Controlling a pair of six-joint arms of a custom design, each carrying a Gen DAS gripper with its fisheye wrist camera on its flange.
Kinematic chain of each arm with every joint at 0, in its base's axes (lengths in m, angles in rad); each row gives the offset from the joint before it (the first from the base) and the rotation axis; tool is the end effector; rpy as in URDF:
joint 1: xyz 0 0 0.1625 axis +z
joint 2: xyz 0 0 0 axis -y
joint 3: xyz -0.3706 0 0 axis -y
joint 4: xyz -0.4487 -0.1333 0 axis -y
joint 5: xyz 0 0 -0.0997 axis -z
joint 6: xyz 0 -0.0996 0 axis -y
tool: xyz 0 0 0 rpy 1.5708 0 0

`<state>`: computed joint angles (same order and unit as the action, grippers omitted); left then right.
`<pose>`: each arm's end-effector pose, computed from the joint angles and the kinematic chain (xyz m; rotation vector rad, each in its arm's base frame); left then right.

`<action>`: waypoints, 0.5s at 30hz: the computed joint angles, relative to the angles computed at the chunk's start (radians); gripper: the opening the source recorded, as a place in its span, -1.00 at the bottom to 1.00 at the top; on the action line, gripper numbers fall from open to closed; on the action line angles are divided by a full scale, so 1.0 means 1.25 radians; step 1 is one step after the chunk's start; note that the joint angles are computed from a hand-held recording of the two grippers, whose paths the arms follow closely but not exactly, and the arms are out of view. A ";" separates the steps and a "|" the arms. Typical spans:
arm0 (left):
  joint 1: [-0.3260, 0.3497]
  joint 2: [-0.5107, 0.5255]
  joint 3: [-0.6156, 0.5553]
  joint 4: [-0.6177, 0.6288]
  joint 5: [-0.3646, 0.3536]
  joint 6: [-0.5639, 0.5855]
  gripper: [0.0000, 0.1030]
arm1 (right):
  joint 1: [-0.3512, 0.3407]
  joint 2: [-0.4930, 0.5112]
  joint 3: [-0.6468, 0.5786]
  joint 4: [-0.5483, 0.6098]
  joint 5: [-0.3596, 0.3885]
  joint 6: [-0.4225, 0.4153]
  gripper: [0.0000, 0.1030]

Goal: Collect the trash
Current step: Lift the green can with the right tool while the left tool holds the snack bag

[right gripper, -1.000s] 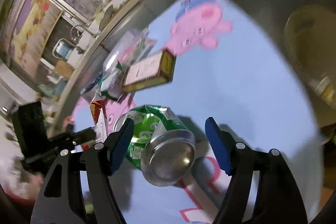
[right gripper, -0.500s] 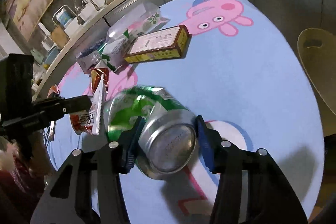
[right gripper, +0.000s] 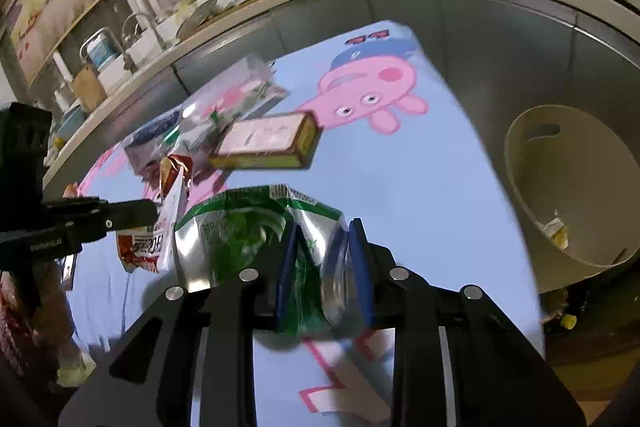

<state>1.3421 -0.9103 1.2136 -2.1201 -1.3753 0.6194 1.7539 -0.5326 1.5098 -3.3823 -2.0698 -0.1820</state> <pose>-0.0273 -0.7905 0.2507 1.1565 2.6469 -0.2953 0.2120 -0.6747 -0.0061 0.1722 -2.4526 1.0830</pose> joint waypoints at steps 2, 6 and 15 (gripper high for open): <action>-0.007 0.010 -0.010 0.005 -0.004 -0.001 -0.94 | -0.001 -0.005 0.004 -0.017 -0.010 -0.001 -0.52; -0.022 0.030 -0.030 0.003 -0.009 0.003 -0.94 | -0.010 -0.020 0.013 -0.032 -0.016 0.007 -0.57; -0.039 0.069 -0.075 0.010 -0.013 -0.011 -0.94 | -0.016 -0.032 0.023 -0.067 -0.024 -0.006 -0.61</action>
